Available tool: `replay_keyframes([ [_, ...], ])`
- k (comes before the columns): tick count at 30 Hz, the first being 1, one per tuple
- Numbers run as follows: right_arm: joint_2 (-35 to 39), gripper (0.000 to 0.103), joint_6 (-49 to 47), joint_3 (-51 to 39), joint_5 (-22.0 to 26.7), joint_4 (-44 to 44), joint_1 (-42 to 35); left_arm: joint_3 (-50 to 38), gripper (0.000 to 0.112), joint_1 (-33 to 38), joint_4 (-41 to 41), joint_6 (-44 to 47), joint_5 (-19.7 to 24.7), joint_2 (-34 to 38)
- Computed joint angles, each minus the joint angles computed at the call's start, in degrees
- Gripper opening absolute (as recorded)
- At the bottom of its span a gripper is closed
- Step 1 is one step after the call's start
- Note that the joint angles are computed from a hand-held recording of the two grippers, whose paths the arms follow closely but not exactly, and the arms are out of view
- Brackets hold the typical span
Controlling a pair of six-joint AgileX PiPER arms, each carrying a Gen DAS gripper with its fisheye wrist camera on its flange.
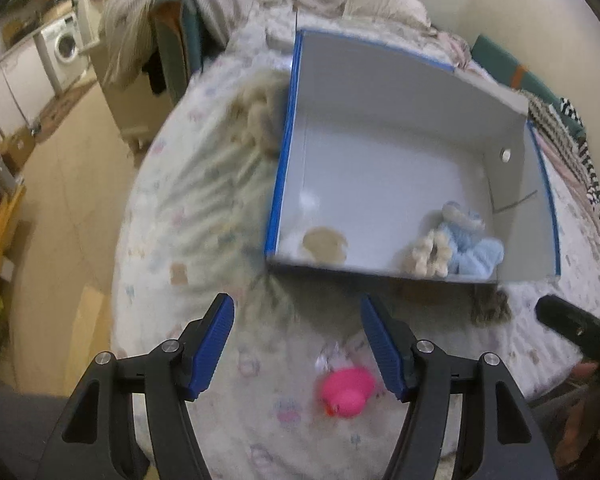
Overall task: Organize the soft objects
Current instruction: 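Move the left gripper out of the box down to the pink rubber duck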
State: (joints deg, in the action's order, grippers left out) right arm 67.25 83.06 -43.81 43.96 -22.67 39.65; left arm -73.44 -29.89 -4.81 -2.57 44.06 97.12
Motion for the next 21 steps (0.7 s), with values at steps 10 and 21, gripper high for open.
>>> replay_keyframes([
  [10,0.8,0.103,-3.7,2.2,-1.2,6.7,-4.5,0.5,0.063,-2.5,-4.7,3.8,7.7,6.8],
  [21,-1.3,0.103,-8.9,6.5,-2.5,13.0,-11.2,1.5,0.062,-8.7,1.4,0.5,8.6,10.5],
])
